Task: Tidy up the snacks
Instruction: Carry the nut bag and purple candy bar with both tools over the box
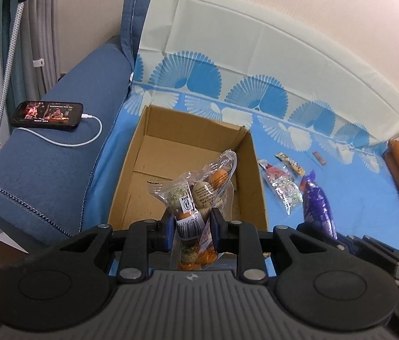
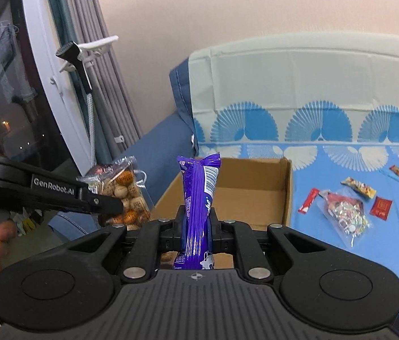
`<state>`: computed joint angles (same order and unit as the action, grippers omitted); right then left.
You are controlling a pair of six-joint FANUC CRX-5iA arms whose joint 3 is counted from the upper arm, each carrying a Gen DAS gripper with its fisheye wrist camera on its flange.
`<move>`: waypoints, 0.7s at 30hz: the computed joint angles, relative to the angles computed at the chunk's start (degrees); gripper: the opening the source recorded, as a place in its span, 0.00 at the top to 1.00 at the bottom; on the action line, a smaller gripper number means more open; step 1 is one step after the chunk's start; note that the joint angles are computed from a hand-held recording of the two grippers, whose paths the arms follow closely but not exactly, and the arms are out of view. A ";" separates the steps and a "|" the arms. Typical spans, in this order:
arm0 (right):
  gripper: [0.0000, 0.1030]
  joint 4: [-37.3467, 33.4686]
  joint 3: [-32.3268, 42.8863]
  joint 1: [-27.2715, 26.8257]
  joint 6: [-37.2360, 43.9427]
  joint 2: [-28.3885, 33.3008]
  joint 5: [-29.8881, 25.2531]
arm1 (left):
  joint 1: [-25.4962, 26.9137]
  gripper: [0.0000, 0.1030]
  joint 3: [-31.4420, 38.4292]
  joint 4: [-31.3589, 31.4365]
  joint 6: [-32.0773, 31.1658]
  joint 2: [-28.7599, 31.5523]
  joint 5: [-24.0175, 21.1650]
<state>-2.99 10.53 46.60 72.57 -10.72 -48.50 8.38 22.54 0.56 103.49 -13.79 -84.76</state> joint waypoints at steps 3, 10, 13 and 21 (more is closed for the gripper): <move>0.86 -1.41 1.21 -0.51 0.56 1.54 -1.21 | 0.20 0.73 0.12 0.13 0.01 1.37 -0.05; 0.86 -4.86 4.68 -2.10 3.65 5.29 -4.26 | 0.31 0.73 0.56 -0.25 0.10 4.49 -0.46; 0.86 -5.65 6.08 -2.74 3.89 6.87 -5.23 | 0.69 0.73 1.08 -0.22 -0.21 6.17 -1.08; 0.86 -7.32 9.64 -4.54 4.53 10.95 -7.94 | 1.48 0.73 2.06 0.18 -0.92 9.63 -1.02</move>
<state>-10.31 20.16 42.06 77.11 0.23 -56.44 9.86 24.60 0.74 102.57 -4.16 -85.78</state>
